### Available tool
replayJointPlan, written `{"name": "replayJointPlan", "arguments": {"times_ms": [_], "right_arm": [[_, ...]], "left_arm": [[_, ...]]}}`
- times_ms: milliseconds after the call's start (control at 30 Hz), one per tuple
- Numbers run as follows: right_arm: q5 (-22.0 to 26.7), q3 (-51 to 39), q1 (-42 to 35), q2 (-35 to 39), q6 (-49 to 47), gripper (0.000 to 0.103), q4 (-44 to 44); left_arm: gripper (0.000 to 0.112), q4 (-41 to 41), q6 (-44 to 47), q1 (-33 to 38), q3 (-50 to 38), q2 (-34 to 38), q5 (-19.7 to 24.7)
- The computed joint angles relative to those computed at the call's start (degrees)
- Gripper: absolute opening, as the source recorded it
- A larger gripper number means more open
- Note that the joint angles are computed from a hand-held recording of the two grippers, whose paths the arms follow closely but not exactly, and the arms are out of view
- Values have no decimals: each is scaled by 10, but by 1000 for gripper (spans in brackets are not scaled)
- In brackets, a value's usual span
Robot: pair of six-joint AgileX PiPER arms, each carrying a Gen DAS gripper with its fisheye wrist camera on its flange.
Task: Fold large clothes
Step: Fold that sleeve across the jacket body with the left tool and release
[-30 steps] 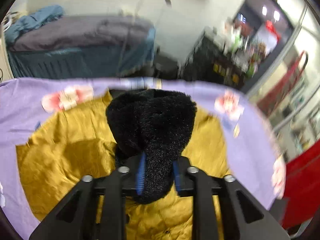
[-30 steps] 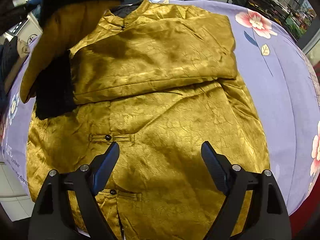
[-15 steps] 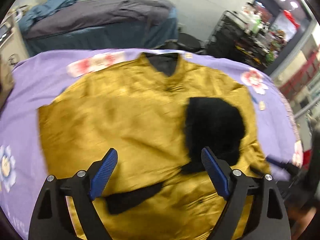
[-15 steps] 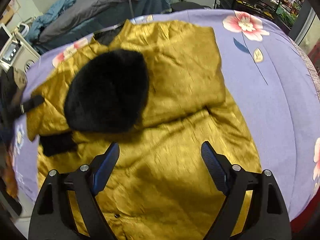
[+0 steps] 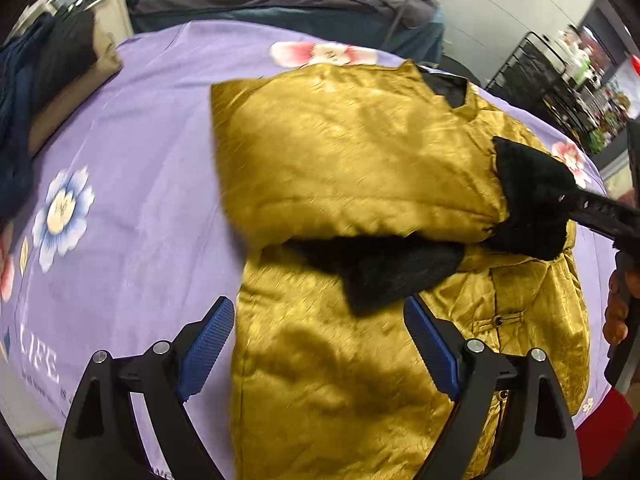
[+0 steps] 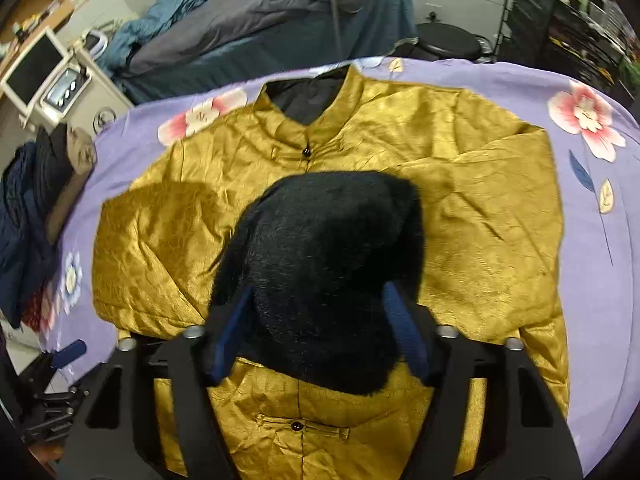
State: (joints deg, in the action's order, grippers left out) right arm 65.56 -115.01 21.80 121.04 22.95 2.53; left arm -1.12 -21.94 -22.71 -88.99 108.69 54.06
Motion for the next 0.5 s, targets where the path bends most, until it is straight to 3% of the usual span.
{"name": "replayJointPlan", "arguments": {"times_ms": [67,133,300,500], "right_arm": [[3,-7,10,5,-11,23,-18],[-2,-16,21,0,-21,17,-53],[0,-48,23,-16,-41,15,-126],[15,-32,-15,-23,-55,15,-142]], "left_arm": [[85,-4,-3,4,9,-4,2],[84,-3,-3,5,14,-7,1],[85,1,2,-2,16,-9,1],[85,1,10,-9,7,-2,9]]}}
